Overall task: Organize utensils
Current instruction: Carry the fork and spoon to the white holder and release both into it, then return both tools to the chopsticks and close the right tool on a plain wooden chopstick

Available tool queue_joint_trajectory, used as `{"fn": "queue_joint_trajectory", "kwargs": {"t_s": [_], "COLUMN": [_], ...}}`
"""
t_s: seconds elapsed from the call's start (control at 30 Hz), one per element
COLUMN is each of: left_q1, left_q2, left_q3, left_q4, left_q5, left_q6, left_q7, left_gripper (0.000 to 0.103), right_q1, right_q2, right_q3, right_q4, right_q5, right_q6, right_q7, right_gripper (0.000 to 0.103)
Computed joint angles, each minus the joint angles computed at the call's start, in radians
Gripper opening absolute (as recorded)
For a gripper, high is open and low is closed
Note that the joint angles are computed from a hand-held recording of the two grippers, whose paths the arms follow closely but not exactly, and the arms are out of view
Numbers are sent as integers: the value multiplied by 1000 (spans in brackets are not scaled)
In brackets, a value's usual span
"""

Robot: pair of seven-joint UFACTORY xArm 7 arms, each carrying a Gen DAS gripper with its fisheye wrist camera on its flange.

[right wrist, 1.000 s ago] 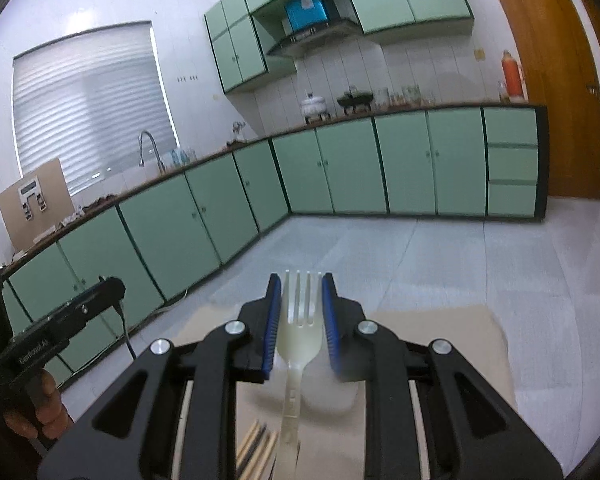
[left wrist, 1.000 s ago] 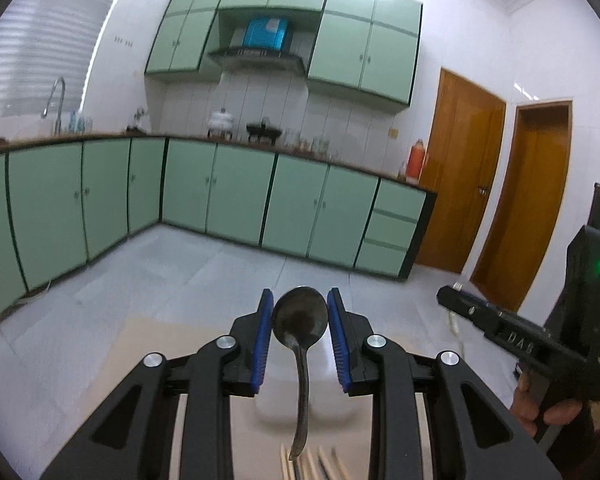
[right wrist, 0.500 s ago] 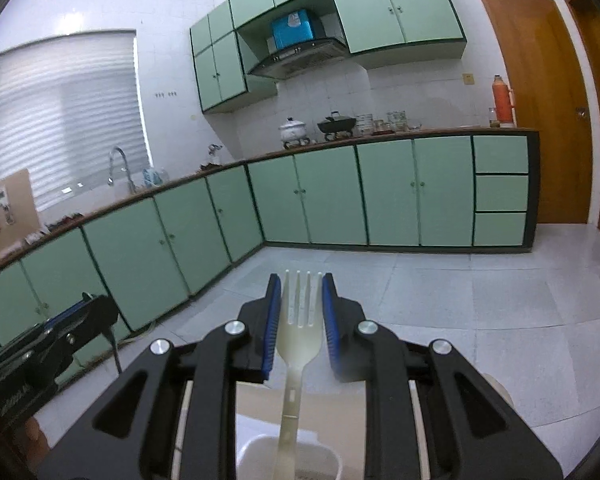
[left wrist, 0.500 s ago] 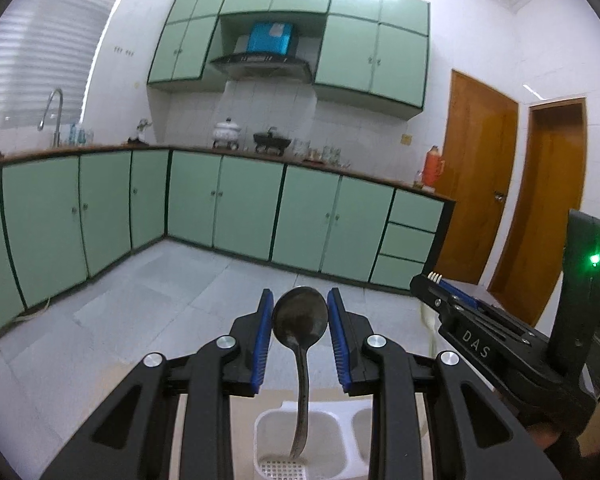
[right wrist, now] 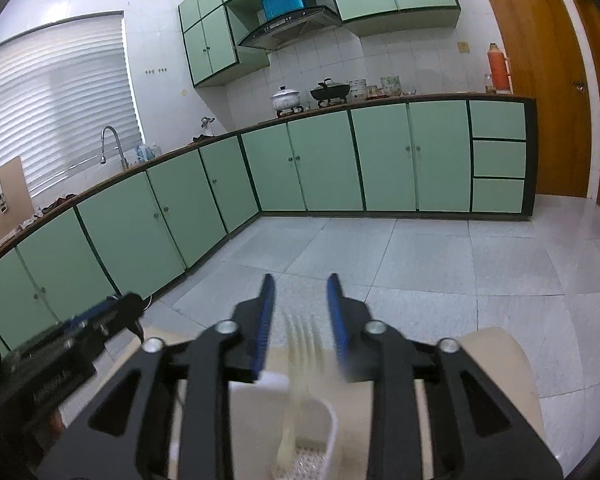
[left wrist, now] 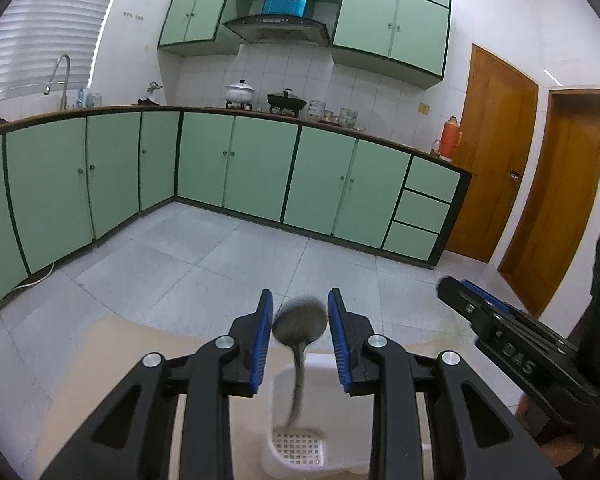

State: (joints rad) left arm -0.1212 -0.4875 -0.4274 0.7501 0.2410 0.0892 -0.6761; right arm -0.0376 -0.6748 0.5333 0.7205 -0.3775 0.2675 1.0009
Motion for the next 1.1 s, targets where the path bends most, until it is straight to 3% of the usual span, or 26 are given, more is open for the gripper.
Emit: {"fn": "queue_joint_trajectory", "kwargs": {"t_s": [0.1,0.23,0.37,0.47,0.63,0.8,0.93,1.03,1.1], "left_q1": [-24,-83,-177,-253,-381,-443,-473,-501,-533], "left_q2": [-44,-143,-285,-394,-630,-807,-884,-917,-898], "left_q3": [25,67,111,129,120,71,18,-7,-11], "left_q4": [-25,-75,-149,-206,-331,-409,-452,-483,-494], "left_q5": [-8,-38,-81,-118,-210,-258,-286,-291,-307], "left_q6": [7,33,115,218,459,655,739,783,792], "left_q7": [15,52,104,147,146,109,44,11,-2], "left_gripper": [44,59,78,84,86,86,83,79,77], "right_q1": [57,117,186,257,390,488,531,553,578], "right_q2": [-54,-157,-322,-425,-543,-601,-599,-558,-526], "right_q3": [-42,-68,-50,-19,72,156,227,267,277], "right_q4": [-40,-82,-121,-131,-129,-116,-102,-100,-110], "right_q5": [33,82,123,155,223,303,348,374,396], "right_q6": [25,93,251,396,648,825,891,891,879], "right_q7": [-10,-8,2,5,15,80,134,172,201], "right_gripper": [34,57,89,94,95,95,94,74,71]}}
